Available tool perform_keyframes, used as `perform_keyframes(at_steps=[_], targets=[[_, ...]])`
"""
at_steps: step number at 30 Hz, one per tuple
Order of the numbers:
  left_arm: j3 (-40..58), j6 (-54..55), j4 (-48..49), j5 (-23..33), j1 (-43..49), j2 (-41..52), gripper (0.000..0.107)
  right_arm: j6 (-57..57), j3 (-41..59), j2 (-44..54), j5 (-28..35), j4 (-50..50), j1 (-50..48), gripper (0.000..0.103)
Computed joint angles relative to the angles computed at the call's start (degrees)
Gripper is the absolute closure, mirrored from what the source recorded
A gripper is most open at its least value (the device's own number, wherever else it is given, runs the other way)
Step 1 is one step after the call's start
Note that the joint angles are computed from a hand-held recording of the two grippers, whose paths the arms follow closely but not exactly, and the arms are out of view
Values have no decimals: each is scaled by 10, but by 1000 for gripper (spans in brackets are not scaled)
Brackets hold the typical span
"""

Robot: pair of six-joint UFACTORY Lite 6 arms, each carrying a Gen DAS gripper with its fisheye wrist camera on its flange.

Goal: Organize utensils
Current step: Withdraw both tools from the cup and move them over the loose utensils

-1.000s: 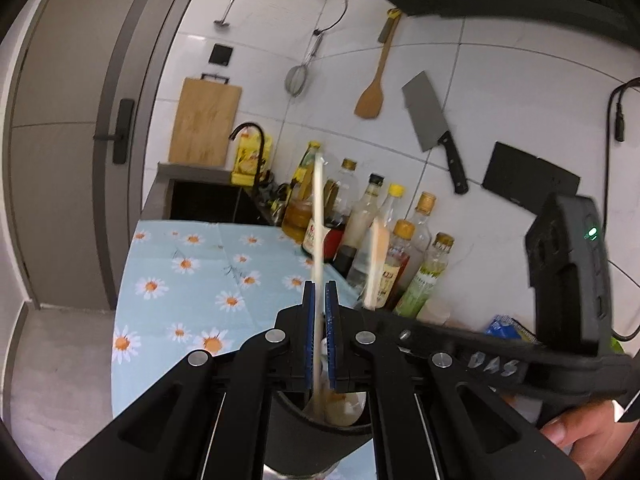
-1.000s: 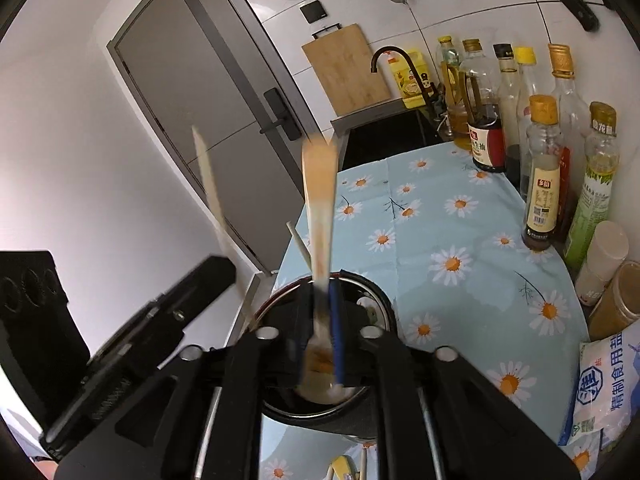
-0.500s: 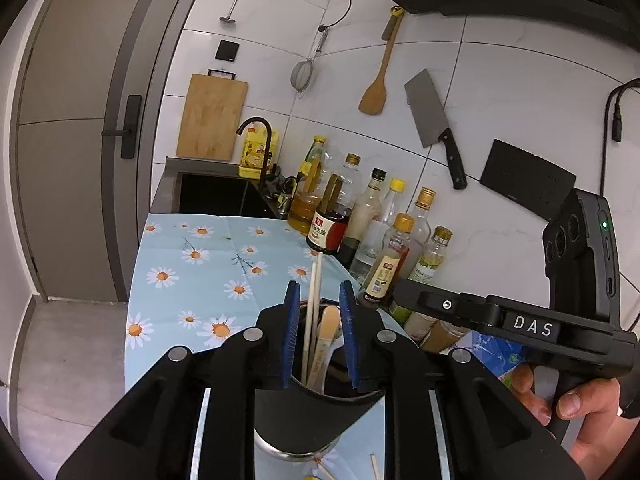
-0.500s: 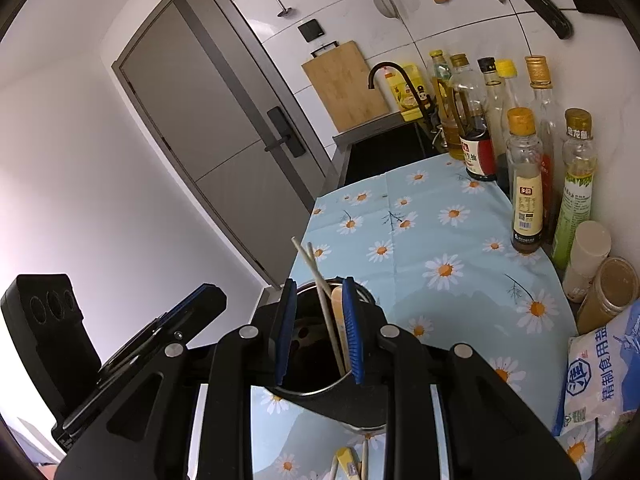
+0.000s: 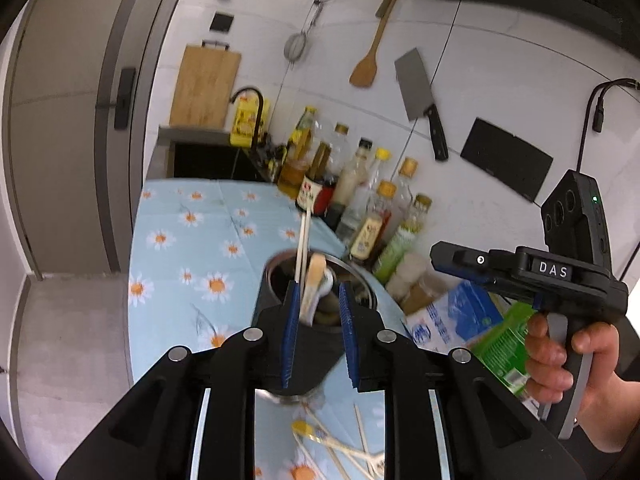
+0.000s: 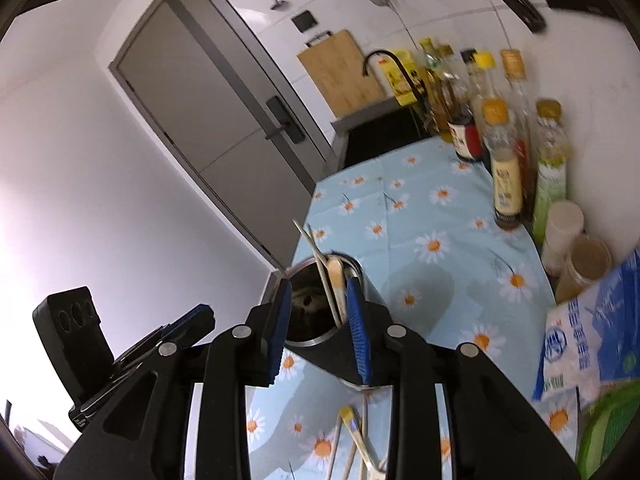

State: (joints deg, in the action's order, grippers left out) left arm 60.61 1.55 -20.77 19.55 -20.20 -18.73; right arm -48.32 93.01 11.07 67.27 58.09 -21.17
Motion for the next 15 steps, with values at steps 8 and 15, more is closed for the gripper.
perform_keyframes(at_steps=[8,15], targets=[[-44,4,-31,59,-3,-19,87,27,-50,-7,36,-62,-48,72],[-115,41,-89,82,7,-34,87,68,-103,-3,44,-121,-70,58]])
